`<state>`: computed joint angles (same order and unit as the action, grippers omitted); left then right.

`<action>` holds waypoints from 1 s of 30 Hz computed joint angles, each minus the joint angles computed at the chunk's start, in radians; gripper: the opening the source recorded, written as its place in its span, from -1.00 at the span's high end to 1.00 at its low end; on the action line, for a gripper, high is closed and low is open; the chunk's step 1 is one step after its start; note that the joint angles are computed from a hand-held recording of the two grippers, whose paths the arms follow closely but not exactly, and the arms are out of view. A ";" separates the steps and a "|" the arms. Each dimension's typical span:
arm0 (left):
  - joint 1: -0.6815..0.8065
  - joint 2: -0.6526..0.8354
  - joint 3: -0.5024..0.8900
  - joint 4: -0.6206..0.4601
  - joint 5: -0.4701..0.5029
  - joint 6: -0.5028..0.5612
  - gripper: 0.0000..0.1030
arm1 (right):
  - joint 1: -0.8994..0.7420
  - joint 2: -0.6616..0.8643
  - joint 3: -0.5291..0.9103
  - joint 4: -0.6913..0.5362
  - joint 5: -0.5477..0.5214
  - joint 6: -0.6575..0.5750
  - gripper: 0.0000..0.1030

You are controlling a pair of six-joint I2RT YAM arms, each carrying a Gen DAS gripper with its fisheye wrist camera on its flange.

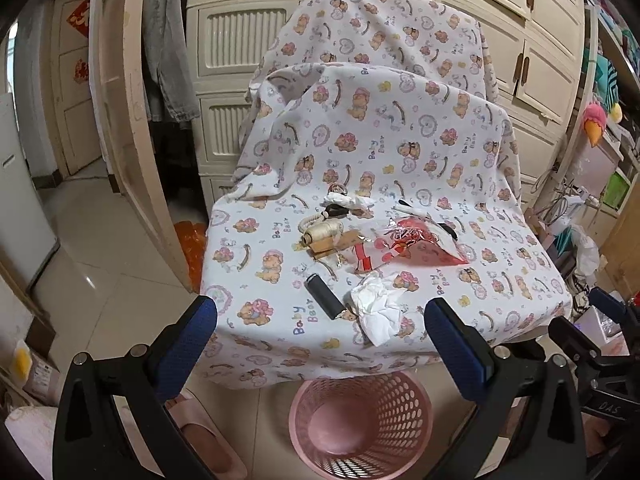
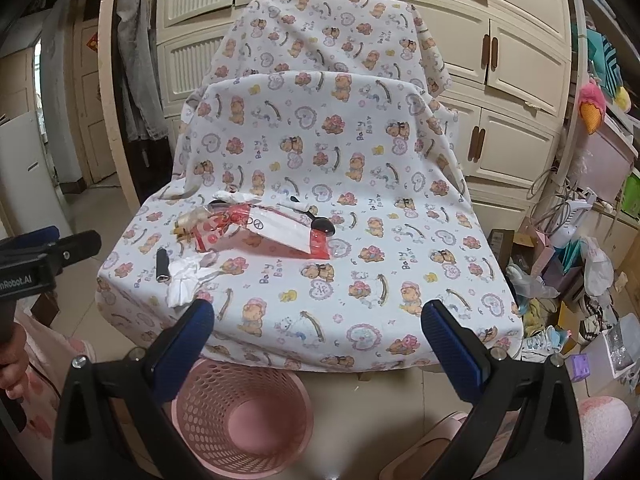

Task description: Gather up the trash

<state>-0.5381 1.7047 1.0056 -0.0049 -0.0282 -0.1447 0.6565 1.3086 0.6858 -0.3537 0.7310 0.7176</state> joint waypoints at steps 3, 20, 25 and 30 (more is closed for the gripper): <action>0.020 0.012 0.030 -0.026 0.013 0.012 -0.99 | -0.002 -0.002 -0.002 0.003 -0.003 -0.009 -1.00; 0.044 0.024 0.035 -0.027 0.033 0.033 -0.99 | 0.011 0.012 0.015 -0.020 0.026 0.001 -1.00; 0.058 0.026 0.033 -0.025 0.046 0.040 -0.99 | 0.008 0.010 0.010 -0.010 0.020 0.001 -1.00; 0.032 0.021 0.028 -0.015 0.019 0.036 -0.99 | 0.004 0.008 0.004 -0.007 0.016 0.000 -1.00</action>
<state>-0.5059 1.7262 1.0332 -0.0202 -0.0096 -0.1084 0.6608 1.3167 0.6898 -0.3605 0.7470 0.7175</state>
